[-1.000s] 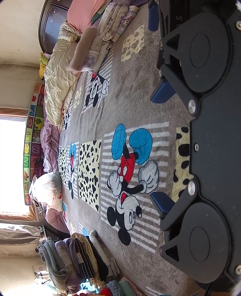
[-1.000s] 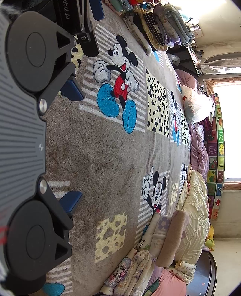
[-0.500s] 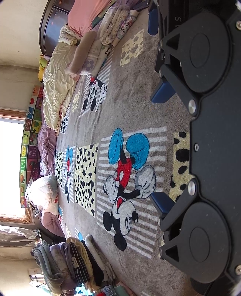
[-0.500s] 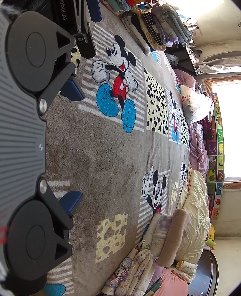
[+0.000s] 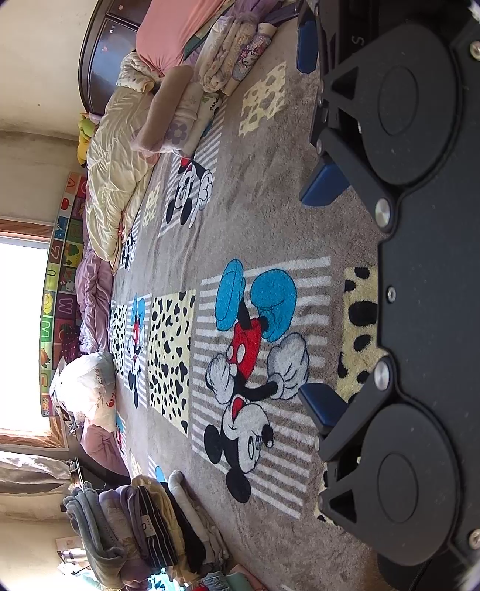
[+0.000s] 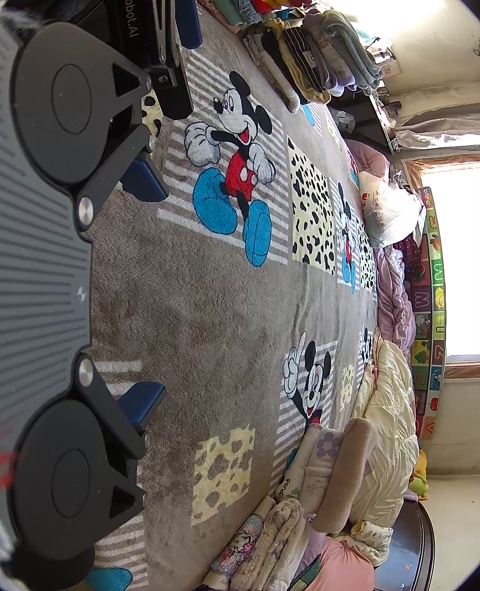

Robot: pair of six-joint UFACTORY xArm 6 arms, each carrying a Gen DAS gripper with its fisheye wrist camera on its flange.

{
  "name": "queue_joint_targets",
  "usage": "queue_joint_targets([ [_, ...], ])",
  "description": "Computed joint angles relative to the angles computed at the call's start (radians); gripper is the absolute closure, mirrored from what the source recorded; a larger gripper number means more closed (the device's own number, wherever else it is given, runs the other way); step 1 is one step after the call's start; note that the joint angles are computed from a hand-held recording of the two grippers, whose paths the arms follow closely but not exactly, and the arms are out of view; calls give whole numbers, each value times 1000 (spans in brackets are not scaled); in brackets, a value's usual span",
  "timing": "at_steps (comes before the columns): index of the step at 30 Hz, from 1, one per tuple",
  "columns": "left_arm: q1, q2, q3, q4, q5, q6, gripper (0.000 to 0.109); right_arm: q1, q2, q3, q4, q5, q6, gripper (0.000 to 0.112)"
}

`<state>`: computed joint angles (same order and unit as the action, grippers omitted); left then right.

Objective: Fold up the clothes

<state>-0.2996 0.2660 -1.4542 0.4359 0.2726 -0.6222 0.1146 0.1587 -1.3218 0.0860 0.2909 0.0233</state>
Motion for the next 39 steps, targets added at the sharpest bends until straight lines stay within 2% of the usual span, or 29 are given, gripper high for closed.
queue_joint_targets([
  [23, 0, -1, 2, 35, 3, -29, 6, 3, -5, 3, 8, 6, -5, 10],
  [39, 6, 19, -18, 50, 5, -27, 6, 6, 30, -24, 69, 3, -43, 10],
])
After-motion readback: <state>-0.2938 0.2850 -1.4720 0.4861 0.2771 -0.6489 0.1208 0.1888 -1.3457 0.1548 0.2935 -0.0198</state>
